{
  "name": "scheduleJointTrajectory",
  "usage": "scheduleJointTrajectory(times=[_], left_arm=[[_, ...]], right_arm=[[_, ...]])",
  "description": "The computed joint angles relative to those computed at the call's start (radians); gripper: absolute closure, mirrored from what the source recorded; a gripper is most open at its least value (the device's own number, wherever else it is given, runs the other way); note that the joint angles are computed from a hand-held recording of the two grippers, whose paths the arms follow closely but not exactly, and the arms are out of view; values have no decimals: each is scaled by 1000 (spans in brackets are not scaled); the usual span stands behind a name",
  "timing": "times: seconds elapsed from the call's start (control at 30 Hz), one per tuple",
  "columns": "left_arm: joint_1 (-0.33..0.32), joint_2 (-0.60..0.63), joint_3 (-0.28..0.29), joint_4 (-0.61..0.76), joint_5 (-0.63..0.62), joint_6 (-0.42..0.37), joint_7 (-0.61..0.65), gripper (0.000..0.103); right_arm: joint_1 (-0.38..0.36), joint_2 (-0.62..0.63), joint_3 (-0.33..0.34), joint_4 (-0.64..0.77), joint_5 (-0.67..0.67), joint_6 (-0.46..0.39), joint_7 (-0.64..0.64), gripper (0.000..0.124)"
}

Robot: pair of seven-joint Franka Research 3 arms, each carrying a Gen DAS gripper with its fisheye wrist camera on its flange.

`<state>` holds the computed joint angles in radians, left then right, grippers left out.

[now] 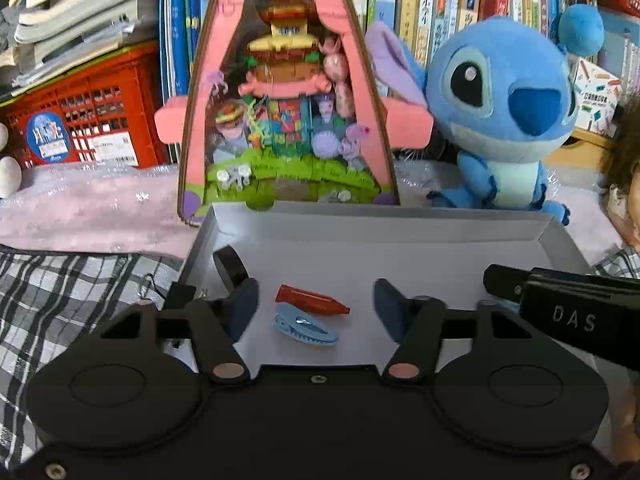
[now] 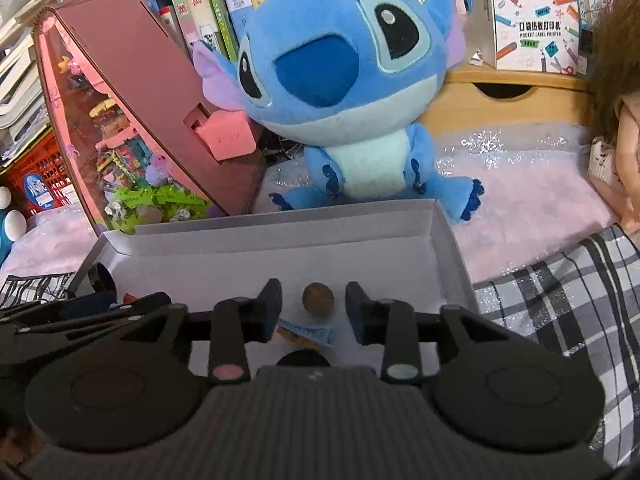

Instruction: Organize rigid objects

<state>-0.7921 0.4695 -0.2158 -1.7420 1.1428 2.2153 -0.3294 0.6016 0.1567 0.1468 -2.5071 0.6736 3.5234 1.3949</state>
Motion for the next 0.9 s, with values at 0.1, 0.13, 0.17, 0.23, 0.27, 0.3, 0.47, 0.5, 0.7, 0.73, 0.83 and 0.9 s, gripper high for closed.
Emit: scheduleJointTrajectory(times=[0.1, 0.13, 0.17, 0.23, 0.27, 0.3, 0.47, 0.5, 0.7, 0.73, 0.83, 0.9], left_arm=[[-12, -14, -3, -5, 9, -24, -6, 27], [-15, -18, -5, -5, 9, -33, -6, 26], [-17, -22, -8, -6, 8, -43, -6, 26], [-23, -33, -16, -9, 4, -66, -2, 22], [-25, -39, -19, -13, 2, -79, 0, 21], [-27, -47, -23, -19, 3, -88, 2, 19], [-25, -100, -47, -72, 9, -103, -33, 17], [-23, -111, -53, -83, 10, -101, -42, 17], [-13, -174, -88, -146, 27, -102, -93, 12], [-12, -181, -93, -151, 28, -106, -97, 12], [-11, -204, -110, -171, 29, -120, -107, 11], [-11, -216, -119, -181, 31, -129, -113, 11]], right_arm=[[9, -18, 1, -15, 13, 14, -18, 63], [11, -26, 3, -19, 19, 16, -22, 61], [10, -34, 6, -26, 21, 19, -23, 59], [17, -49, 10, -35, 50, 28, -43, 57], [22, -58, 12, -40, 69, 34, -58, 53], [21, -67, 17, -47, 77, 42, -64, 51], [-2, -132, 48, -110, 53, 84, -30, 38], [-3, -147, 53, -119, 59, 86, -38, 37], [-11, -216, 91, -159, 98, 98, -78, 33], [-11, -224, 97, -164, 106, 101, -84, 32], [-9, -245, 122, -173, 150, 114, -122, 31], [-5, -256, 134, -180, 171, 123, -143, 30]])
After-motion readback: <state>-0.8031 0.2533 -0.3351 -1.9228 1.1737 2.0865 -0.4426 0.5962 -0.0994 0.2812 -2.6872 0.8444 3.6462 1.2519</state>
